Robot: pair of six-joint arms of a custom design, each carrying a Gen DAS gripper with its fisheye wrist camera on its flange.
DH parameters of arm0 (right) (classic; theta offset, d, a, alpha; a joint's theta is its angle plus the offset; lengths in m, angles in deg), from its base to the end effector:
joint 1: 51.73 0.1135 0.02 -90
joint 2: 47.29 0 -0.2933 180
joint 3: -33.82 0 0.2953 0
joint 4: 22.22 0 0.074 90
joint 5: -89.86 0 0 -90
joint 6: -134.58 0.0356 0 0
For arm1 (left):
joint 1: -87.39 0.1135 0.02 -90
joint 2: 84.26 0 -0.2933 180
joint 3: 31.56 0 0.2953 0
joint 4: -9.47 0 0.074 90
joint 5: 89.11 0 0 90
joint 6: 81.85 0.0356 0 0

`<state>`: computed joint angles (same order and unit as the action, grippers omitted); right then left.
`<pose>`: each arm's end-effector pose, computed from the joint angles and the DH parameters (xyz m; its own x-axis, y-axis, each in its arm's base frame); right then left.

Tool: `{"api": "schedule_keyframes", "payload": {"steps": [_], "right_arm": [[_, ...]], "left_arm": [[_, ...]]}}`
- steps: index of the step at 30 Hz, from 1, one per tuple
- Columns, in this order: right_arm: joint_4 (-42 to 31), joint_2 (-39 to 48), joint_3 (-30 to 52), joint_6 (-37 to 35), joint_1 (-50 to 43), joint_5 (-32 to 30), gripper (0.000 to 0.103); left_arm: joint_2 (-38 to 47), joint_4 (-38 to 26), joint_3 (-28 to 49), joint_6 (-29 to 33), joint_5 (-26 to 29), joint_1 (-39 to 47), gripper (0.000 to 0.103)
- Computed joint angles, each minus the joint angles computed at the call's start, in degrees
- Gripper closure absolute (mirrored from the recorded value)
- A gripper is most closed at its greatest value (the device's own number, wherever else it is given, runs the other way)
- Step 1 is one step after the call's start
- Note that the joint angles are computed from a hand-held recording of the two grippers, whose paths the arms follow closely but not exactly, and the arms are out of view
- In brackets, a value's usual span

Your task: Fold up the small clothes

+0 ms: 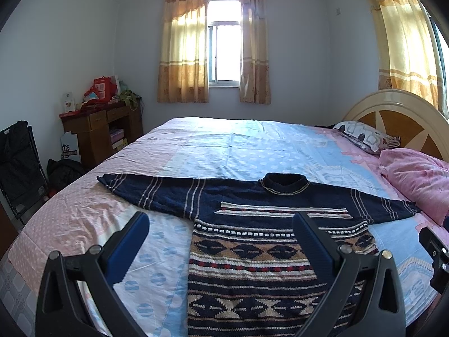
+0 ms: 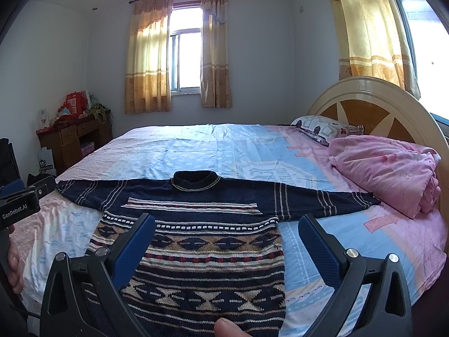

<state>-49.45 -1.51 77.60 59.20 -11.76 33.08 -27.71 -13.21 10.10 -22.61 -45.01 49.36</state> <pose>0.1667 0.1143 0.2627 -0.4053 -0.0642 -0.9119 -0.0710 0.9967 -0.0386 0.1906 -0.1166 0.2221 -0.4027 -0.1369 -0.9050 -0.2625 0.9645 -0.0291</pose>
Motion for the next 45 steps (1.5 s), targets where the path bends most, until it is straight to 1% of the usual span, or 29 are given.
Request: {"api": "schedule_keyframes", "payload": {"steps": [17,19,21,25,28,33,36,38,39,40,42,44,45], "right_arm": [[0.5,0.9,-0.3,0.3,0.4,0.5,0.001],[1.1,1.6,-0.6,0.1,-0.7,-0.5,0.001],[2.3,2.6,-1.0,-0.6,-2.3,-1.8,0.001],[5.4,5.9,-1.8,-3.3,-9.7,-8.3,0.001],[8.9,8.9,-2.8,-5.1,-17.9,-14.7,0.001],[11.2,19.5,-0.3,-6.4,-36.5,-28.9,0.001],[11.9,27.8,3.1,-7.5,-46.2,-33.4,0.002],[11.5,33.7,6.7,-8.2,-51.7,-34.8,0.010],[10.9,36.5,8.7,-8.3,-54.0,-35.9,0.019],[10.0,39.7,11.3,-8.3,-56.7,-37.6,0.025],[8.9,44.6,15.6,-7.8,-60.5,-39.0,0.028],[8.4,49.1,20.4,-7.4,-63.7,-40.0,0.031],[8.3,50.4,21.9,-7.4,-64.5,-39.9,0.036]], "left_arm": [[0.3,0.2,-0.2,0.2,-0.1,0.1,0.000],[0.8,1.8,-1.1,0.5,0.3,0.9,0.000],[1.4,4.3,-2.1,1.6,2.8,2.4,0.000],[5.9,9.3,-2.7,4.2,8.7,6.3,0.000],[11.0,12.5,-2.1,5.7,11.1,8.7,0.000],[20.0,16.3,0.7,8.9,15.3,14.0,0.000],[24.7,18.0,2.7,10.7,16.1,16.2,0.000],[27.6,19.7,4.1,11.9,16.1,17.3,0.000],[28.8,20.5,4.6,12.4,15.8,17.6,0.000],[30.1,21.5,5.2,12.9,15.4,17.8,0.000],[33.4,21.8,7.6,13.1,15.0,18.3,0.000],[35.6,21.3,9.6,12.9,16.0,19.1,0.000],[36.3,21.3,10.1,12.7,16.2,19.2,0.000]]}}
